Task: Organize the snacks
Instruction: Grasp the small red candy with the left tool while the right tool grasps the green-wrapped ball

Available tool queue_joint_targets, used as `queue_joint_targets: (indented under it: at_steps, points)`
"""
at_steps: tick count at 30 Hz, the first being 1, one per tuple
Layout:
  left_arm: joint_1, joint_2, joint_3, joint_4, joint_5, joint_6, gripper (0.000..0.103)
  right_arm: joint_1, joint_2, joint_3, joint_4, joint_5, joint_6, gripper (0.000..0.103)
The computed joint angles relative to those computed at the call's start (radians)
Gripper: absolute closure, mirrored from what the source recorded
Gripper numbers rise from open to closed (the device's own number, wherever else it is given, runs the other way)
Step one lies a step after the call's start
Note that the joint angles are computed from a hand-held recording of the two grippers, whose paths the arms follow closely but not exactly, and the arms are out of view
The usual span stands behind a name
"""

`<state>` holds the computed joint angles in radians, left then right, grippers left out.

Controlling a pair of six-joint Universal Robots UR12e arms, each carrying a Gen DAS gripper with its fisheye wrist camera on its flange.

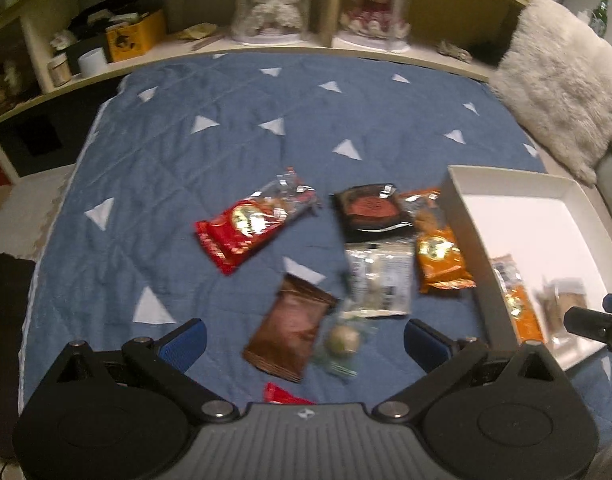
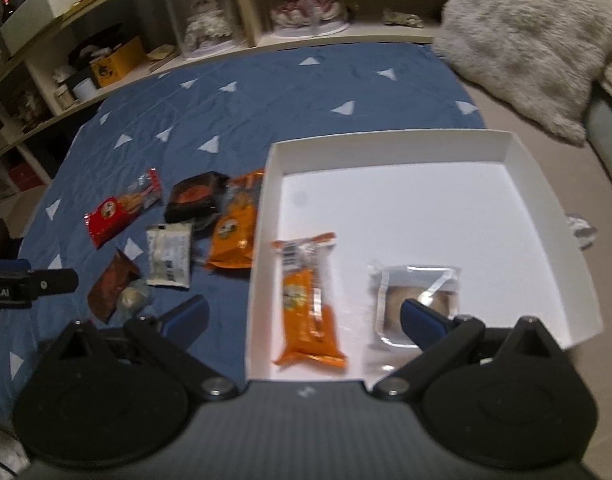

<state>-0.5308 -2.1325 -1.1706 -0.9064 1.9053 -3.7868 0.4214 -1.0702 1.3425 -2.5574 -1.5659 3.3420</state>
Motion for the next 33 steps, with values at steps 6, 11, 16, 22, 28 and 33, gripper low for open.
queue_joint_targets:
  at_steps: [6,11,16,22,28,33]
  points:
    - [0.021,0.025,-0.080,0.069,-0.006,-0.045,0.000,0.017,0.048,-0.044,-0.034,0.048,-0.019,0.000]
    - [0.037,0.038,-0.116,0.110,-0.036,-0.088,0.000,0.025,0.088,-0.078,-0.066,0.106,-0.071,0.000]
    - [0.038,0.040,-0.128,0.167,-0.013,-0.002,0.000,0.016,0.134,-0.124,-0.078,0.251,-0.134,0.001]
    - [0.047,0.040,-0.112,0.082,-0.093,0.156,0.000,0.023,0.189,-0.190,-0.044,0.342,-0.278,0.019]
    - [0.047,0.030,-0.101,0.054,-0.167,0.261,0.000,0.030,0.225,-0.242,0.025,0.414,-0.396,0.034]
    - [0.041,0.008,-0.068,-0.009,-0.195,0.338,0.007,0.028,0.245,-0.280,0.091,0.457,-0.434,0.038]
